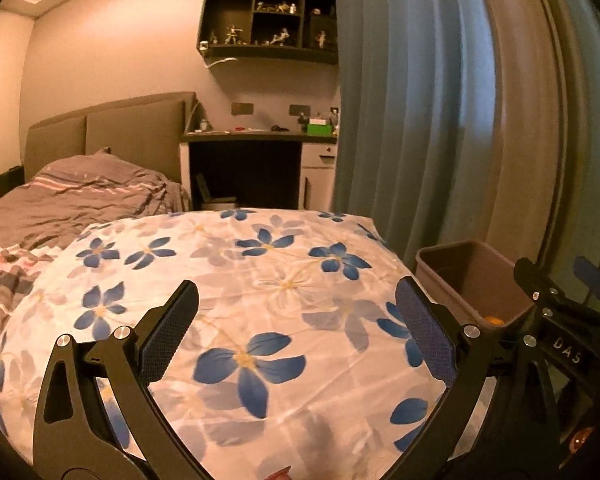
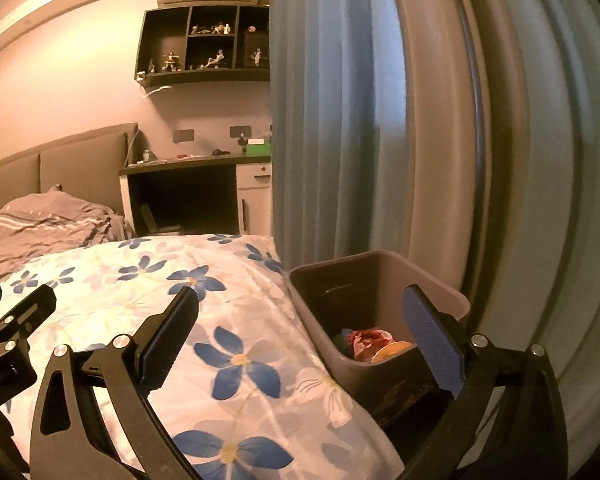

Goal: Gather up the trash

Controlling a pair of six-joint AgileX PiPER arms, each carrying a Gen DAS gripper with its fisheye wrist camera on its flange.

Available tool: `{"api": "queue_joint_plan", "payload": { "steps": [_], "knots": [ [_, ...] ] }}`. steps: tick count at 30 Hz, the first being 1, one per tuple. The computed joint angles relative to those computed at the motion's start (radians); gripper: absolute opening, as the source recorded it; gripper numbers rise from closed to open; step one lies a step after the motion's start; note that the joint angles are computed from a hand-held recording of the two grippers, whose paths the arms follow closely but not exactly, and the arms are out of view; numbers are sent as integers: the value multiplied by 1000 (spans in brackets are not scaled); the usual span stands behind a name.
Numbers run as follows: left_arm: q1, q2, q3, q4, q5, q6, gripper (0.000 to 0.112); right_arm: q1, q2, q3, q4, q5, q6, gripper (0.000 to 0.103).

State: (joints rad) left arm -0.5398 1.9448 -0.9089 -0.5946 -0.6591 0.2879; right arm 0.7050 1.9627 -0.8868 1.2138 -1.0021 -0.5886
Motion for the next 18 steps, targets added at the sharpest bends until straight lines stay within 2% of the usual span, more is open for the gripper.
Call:
{"api": "queue_joint_plan", "payload": {
  "steps": [8, 18],
  "knots": [
    [13, -33, 64, 30, -38, -43, 97, 55, -16, 13, 29, -50, -2, 97],
    [15, -43, 74, 28, -33, -44, 97, 67, -17, 21, 39, -65, 3, 97]
  ]
}}
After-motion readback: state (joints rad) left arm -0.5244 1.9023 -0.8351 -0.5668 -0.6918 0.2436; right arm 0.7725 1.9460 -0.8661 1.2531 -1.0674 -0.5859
